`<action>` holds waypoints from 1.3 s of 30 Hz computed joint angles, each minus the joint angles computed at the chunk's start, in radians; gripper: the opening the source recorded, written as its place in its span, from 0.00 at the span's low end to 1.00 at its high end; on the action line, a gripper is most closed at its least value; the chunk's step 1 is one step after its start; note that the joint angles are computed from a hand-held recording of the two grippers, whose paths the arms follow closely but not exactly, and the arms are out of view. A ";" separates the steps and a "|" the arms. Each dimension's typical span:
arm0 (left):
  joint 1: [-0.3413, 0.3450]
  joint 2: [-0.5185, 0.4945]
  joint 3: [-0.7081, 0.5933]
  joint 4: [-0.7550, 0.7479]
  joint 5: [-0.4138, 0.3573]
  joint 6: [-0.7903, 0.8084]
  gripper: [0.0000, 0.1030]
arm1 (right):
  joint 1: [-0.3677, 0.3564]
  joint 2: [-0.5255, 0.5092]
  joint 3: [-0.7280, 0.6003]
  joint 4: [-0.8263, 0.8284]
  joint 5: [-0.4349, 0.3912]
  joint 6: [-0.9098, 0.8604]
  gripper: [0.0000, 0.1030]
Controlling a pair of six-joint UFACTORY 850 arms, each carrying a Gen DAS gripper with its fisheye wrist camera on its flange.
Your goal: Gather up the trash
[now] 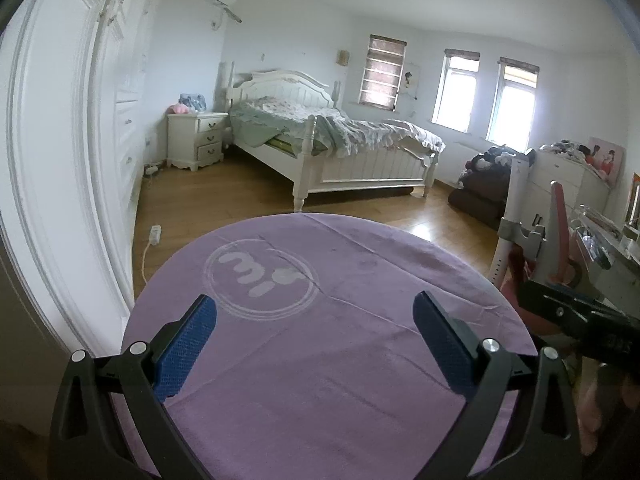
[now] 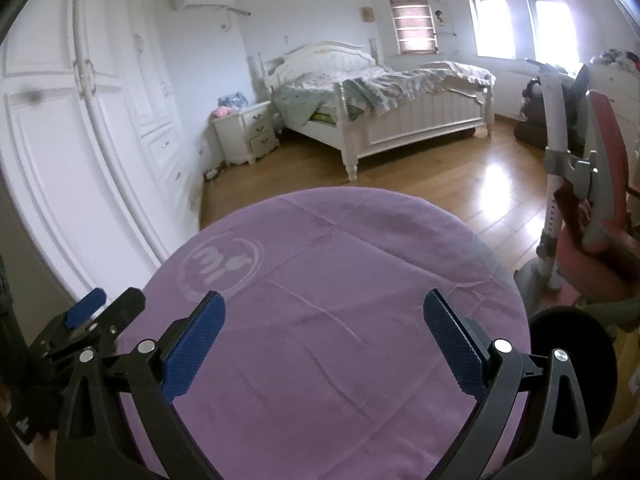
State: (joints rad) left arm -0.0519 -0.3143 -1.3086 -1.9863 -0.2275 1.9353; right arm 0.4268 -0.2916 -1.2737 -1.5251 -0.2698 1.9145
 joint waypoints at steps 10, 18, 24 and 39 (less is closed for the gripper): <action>0.000 0.009 0.012 0.003 0.003 0.009 0.95 | 0.007 0.009 0.017 0.015 -0.004 -0.006 0.95; 0.000 0.015 0.016 0.028 0.002 -0.016 0.95 | 0.008 0.009 0.017 0.020 -0.005 -0.010 0.95; -0.001 0.014 0.019 0.054 0.005 -0.038 0.95 | 0.006 0.008 0.019 0.025 -0.004 -0.014 0.95; 0.007 0.003 0.010 0.155 -0.026 -0.145 0.95 | -0.001 0.008 0.028 0.061 0.000 -0.043 0.95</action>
State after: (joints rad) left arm -0.0447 -0.3117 -1.2990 -1.8312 -0.2540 1.7901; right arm 0.4255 -0.2834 -1.2461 -1.4642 -0.2702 1.8715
